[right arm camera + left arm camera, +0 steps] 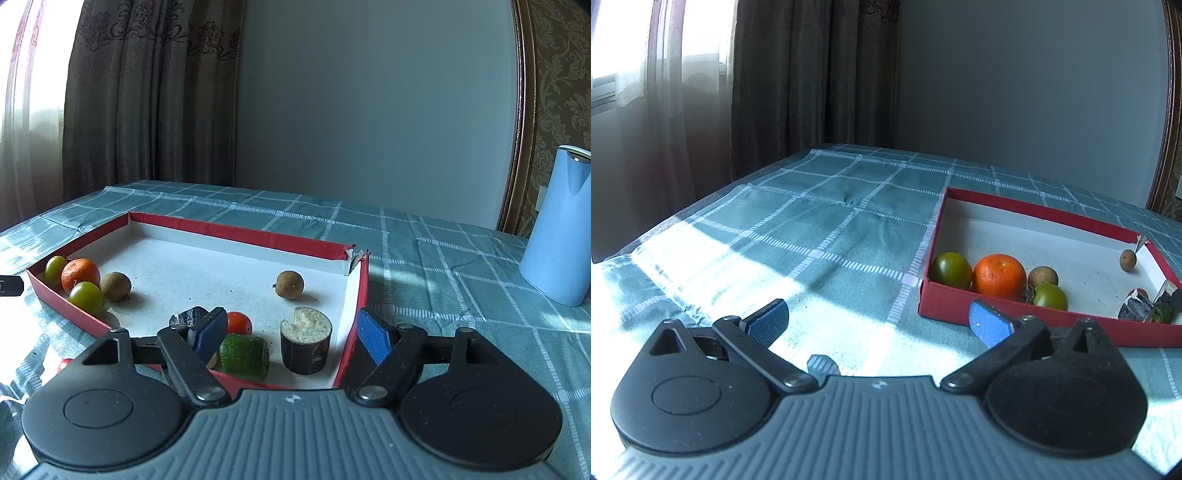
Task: Organize fruits
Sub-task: 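Grasp the last red cherry tomato with the left gripper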
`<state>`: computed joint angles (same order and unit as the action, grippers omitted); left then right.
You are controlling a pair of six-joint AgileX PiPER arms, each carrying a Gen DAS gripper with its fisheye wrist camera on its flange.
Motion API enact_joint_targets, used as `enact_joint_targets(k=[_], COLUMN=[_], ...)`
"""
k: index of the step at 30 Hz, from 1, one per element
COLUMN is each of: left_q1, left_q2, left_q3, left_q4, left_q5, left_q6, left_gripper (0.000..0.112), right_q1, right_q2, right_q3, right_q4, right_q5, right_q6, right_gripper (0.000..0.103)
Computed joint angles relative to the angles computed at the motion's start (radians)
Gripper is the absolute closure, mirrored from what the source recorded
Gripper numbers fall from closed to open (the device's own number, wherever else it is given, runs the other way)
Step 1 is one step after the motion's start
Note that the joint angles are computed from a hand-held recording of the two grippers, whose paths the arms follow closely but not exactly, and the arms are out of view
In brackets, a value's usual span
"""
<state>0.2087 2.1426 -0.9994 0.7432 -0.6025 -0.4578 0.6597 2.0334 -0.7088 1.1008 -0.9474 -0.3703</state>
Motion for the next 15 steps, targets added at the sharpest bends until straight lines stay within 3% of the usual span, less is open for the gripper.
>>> enact_joint_targets(k=[4, 6, 8, 11, 15], left_q1=[-0.004, 0.004, -0.015, -0.088, -0.185], left_q2=[-0.034, -0.053, -0.077, -0.114, -0.119], left_q3=[0.066, 0.082, 0.120, 0.186, 0.242], left_q4=[-0.031, 0.092, 0.126, 0.031, -0.159], left_q5=[-0.048, -0.062, -0.081, -0.077, -0.093], left_q6=[0.062, -0.028, -0.031, 0.111, 0.331], left_gripper=[0.009, 0.009, 0.009, 0.009, 0.009], right_q1=[0.041, 0.070, 0.071, 0.037, -0.017], right_q2=[-0.062, -0.054, -0.056, -0.032, -0.033], right_q3=[0.158, 0.226, 0.283, 0.372, 0.377], right_q4=[-0.088, -0.110, -0.145, -0.258, -0.319], right_q5=[-0.058, -0.111, -0.131, -0.233, -0.204], right_q6=[0.234, 0.354, 0.482, 0.726, 0.799], right_gripper=[0.026, 0.026, 0.026, 0.024, 0.023])
